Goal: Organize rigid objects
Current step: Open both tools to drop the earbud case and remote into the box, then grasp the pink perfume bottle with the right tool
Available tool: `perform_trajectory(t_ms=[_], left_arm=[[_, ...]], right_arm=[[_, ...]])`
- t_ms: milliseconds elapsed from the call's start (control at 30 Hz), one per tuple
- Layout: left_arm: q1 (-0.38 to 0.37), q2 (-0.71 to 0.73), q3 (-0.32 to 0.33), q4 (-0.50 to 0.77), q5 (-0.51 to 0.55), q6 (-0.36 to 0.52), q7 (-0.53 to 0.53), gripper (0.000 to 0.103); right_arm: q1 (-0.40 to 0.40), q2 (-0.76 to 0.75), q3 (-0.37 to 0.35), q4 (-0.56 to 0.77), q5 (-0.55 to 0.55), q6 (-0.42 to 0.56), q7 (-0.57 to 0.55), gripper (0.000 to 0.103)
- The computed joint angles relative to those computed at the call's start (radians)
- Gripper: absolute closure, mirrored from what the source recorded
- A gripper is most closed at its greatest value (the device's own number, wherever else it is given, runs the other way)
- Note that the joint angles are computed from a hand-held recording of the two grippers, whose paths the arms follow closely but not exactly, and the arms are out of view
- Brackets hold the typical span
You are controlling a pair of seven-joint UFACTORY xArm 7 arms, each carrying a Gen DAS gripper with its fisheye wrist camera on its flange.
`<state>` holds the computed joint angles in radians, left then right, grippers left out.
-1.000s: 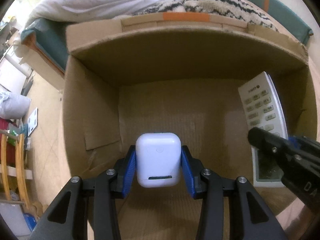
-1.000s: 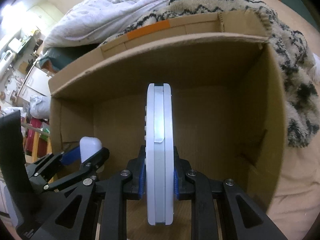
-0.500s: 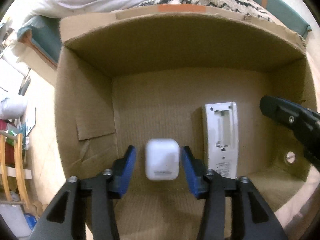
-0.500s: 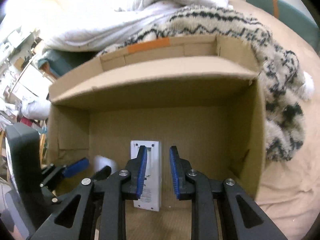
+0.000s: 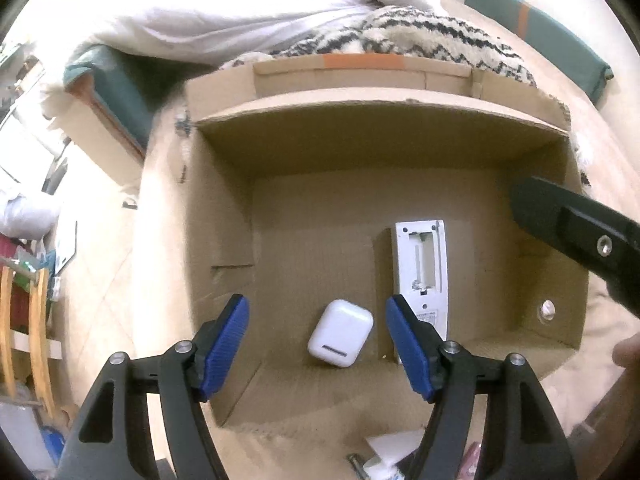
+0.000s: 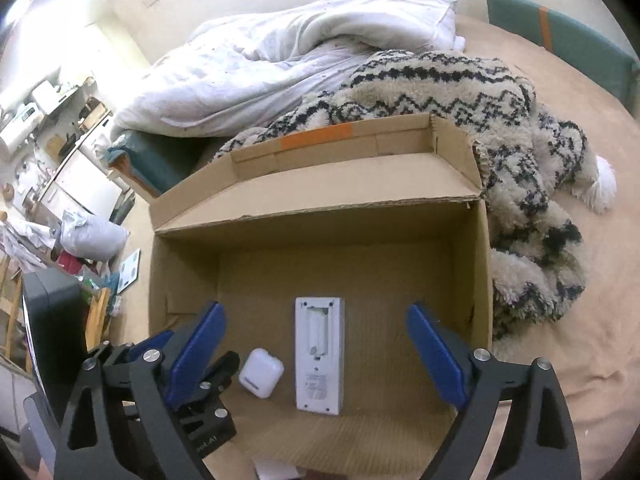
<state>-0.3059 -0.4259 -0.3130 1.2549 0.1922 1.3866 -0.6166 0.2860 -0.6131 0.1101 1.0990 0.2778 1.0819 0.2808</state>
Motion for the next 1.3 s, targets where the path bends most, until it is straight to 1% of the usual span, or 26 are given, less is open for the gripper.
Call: perform_trajectory(t_ms=[233, 333, 467, 533, 700, 800, 967, 1133, 1300], left_arm=[[0.012, -0.068, -0.006, 0.011, 0.009, 0.057, -0.009, 0.035], [0.02, -0.1, -0.006, 0.01, 0.0, 0.073, -0.005, 0.035], [0.031, -0.166, -0.016, -0.01, -0.004, 0.093, 0.002, 0.035], [0.036, -0.209, -0.025, -0.028, -0.004, 0.101, 0.007, 0.035], [0.051, -0.319, -0.037, -0.077, -0.03, 0.11, 0.014, 0.035], [0.066, -0.367, -0.039, -0.108, -0.053, 0.105, 0.009, 0.035], [0.09, -0.423, -0.048, -0.155, -0.068, 0.108, 0.005, 0.035], [0.099, -0.439, -0.036, -0.174, -0.102, 0.11, 0.009, 0.035], [0.106, -0.445, -0.038, -0.175, -0.118, 0.104, 0.009, 0.035]], right_arm=[[0.005, -0.052, 0.003, 0.009, 0.0, 0.018, 0.005, 0.005], [-0.005, -0.08, 0.019, 0.009, -0.031, 0.037, 0.009, 0.005], [-0.033, -0.163, 0.058, -0.05, -0.092, 0.044, 0.048, 0.005], [-0.019, -0.192, 0.065, -0.067, -0.102, 0.068, 0.04, 0.005], [0.004, -0.268, 0.072, -0.105, -0.097, 0.091, 0.038, 0.005], [0.018, -0.313, 0.052, -0.129, -0.055, 0.122, 0.062, 0.005], [0.012, -0.384, 0.049, -0.163, -0.041, 0.172, 0.087, 0.005], [0.009, -0.429, 0.052, -0.187, -0.037, 0.214, 0.092, 0.005], [0.011, -0.443, 0.056, -0.201, -0.037, 0.24, 0.077, 0.005]])
